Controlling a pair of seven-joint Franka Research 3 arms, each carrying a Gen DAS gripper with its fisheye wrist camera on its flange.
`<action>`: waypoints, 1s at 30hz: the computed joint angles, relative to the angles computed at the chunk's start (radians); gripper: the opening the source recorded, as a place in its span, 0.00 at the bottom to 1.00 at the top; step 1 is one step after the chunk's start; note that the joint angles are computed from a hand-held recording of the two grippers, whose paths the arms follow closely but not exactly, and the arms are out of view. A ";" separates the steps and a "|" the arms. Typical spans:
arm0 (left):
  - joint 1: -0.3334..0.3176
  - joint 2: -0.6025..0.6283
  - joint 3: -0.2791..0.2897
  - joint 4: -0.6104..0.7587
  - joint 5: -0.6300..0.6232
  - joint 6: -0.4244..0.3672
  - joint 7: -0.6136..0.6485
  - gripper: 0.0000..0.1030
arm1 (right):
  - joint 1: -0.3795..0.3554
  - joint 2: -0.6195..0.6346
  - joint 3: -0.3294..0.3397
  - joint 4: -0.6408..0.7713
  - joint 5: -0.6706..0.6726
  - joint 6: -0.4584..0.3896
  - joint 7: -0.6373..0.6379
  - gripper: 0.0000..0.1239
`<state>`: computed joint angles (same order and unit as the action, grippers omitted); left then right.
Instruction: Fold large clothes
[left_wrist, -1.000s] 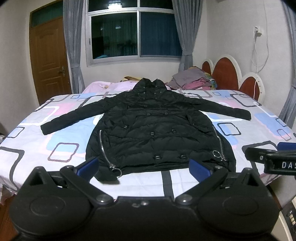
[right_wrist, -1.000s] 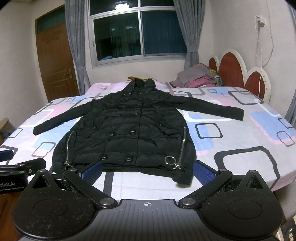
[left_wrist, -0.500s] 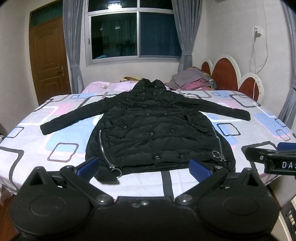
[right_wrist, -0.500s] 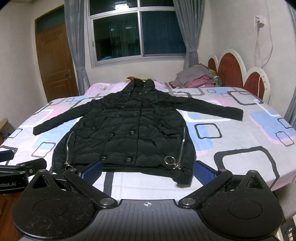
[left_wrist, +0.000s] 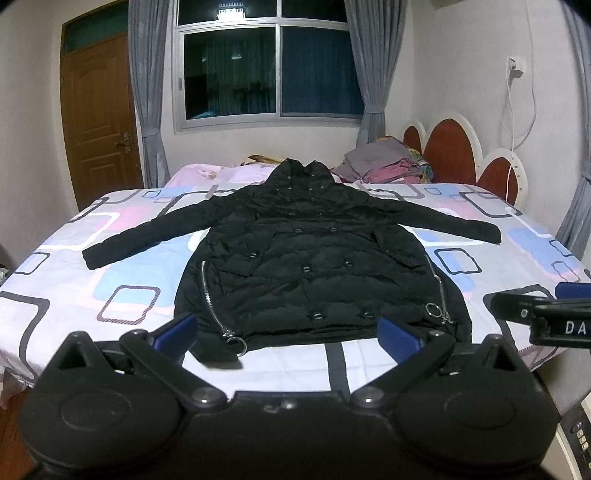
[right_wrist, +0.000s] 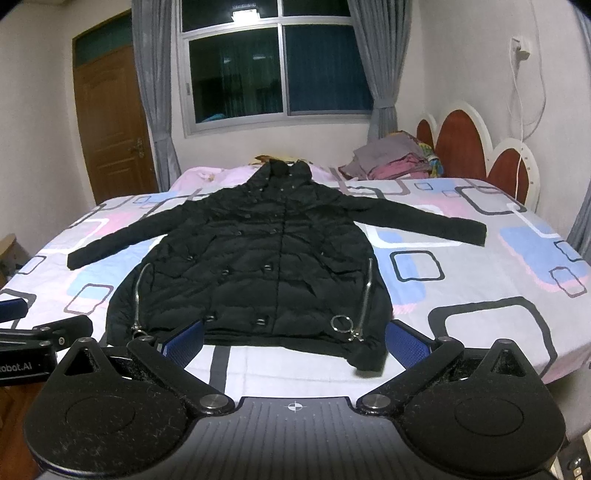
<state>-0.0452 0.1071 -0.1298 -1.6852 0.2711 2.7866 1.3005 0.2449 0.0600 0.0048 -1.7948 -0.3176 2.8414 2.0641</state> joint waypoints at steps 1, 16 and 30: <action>0.000 0.001 -0.001 0.001 -0.002 -0.001 0.002 1.00 | 0.000 -0.001 0.000 -0.001 0.001 0.001 0.000 0.83; 0.001 0.000 0.001 -0.001 0.002 0.001 -0.001 1.00 | 0.000 -0.001 0.000 -0.002 -0.003 0.003 0.002 0.83; 0.004 -0.003 0.000 -0.001 -0.006 -0.002 0.010 1.00 | 0.001 -0.002 0.001 -0.001 -0.007 0.000 0.007 0.83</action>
<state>-0.0416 0.1043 -0.1298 -1.6860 0.2649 2.7846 1.3109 0.2457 0.0576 0.0055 -1.7959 -0.3245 2.8411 2.0711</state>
